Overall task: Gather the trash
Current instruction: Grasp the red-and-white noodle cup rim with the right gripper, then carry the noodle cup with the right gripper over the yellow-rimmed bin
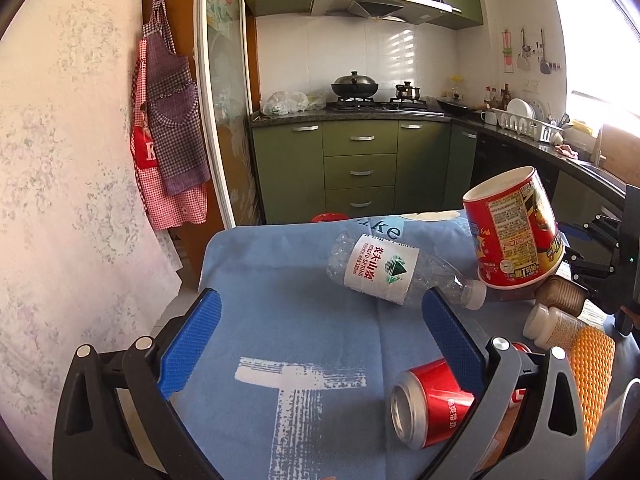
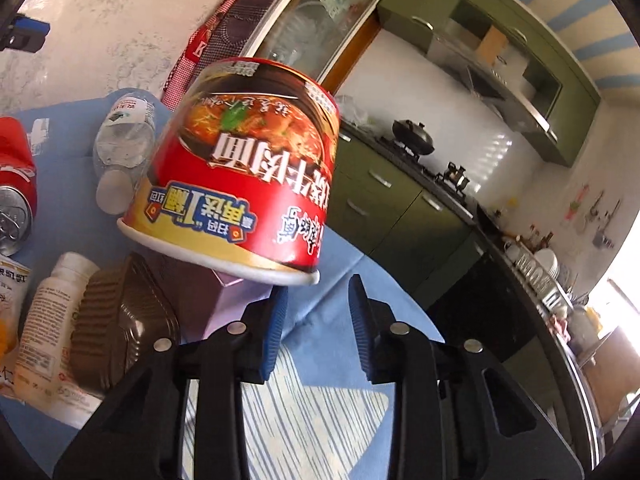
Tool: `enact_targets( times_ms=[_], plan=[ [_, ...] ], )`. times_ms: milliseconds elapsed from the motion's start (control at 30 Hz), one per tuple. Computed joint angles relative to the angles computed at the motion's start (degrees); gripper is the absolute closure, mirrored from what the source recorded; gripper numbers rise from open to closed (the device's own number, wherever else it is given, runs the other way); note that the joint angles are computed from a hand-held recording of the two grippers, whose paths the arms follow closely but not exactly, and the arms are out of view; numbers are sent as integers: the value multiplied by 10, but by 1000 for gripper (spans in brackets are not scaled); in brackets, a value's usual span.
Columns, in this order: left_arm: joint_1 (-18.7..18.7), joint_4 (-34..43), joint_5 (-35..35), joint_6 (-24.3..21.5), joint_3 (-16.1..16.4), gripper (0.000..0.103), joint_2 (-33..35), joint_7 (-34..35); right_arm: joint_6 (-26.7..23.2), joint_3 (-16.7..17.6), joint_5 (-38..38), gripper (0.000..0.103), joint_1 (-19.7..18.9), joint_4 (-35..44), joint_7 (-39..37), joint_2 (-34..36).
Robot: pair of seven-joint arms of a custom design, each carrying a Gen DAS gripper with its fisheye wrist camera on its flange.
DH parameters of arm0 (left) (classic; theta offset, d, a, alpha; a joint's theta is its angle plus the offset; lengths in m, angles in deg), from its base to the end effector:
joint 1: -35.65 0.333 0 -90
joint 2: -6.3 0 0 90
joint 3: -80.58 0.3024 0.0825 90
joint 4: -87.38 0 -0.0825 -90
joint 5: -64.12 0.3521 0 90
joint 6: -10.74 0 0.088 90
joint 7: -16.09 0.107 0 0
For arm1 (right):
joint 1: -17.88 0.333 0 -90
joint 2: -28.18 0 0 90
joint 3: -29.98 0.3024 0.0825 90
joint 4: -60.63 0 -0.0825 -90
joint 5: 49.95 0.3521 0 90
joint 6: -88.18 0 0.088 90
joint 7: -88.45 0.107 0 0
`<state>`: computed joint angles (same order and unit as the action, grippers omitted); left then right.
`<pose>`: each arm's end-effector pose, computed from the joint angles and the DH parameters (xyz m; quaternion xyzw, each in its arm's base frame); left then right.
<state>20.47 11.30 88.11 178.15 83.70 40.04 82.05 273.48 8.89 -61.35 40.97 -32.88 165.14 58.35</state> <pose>0.7071 -0.1894 0.5084 -0.5586 0.6673 -0.3515 0.3450 0.6873 0.1001 0.4661 -0.7590 0.3836 -0.4671 0.2420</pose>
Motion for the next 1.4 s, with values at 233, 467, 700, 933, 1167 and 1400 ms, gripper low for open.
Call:
enact_targets(
  times_ms=[233, 467, 700, 933, 1167, 1400],
  plan=[
    [0, 1, -2, -6, -4, 4, 3, 12, 119, -155, 43, 86, 132, -13, -51, 61],
    [0, -8, -1, -3, -2, 4, -3, 9, 196, -265, 156, 98, 230, -22, -138, 126],
    [-3, -1, 4, -1, 5, 4, 5, 0, 120, -271, 260, 99, 236, 58, -158, 155],
    [1, 21, -6, 1, 5, 4, 28, -12, -47, -292, 295, 99, 184, 239, -68, 225],
    [2, 23, -12, 6, 6, 4, 35, -4, -108, -286, 281, 100, 145, 322, 31, 228],
    [7, 12, -26, 14, -7, 4, 31, 22, -113, -296, 240, 100, 227, 126, 49, 55]
  ],
)
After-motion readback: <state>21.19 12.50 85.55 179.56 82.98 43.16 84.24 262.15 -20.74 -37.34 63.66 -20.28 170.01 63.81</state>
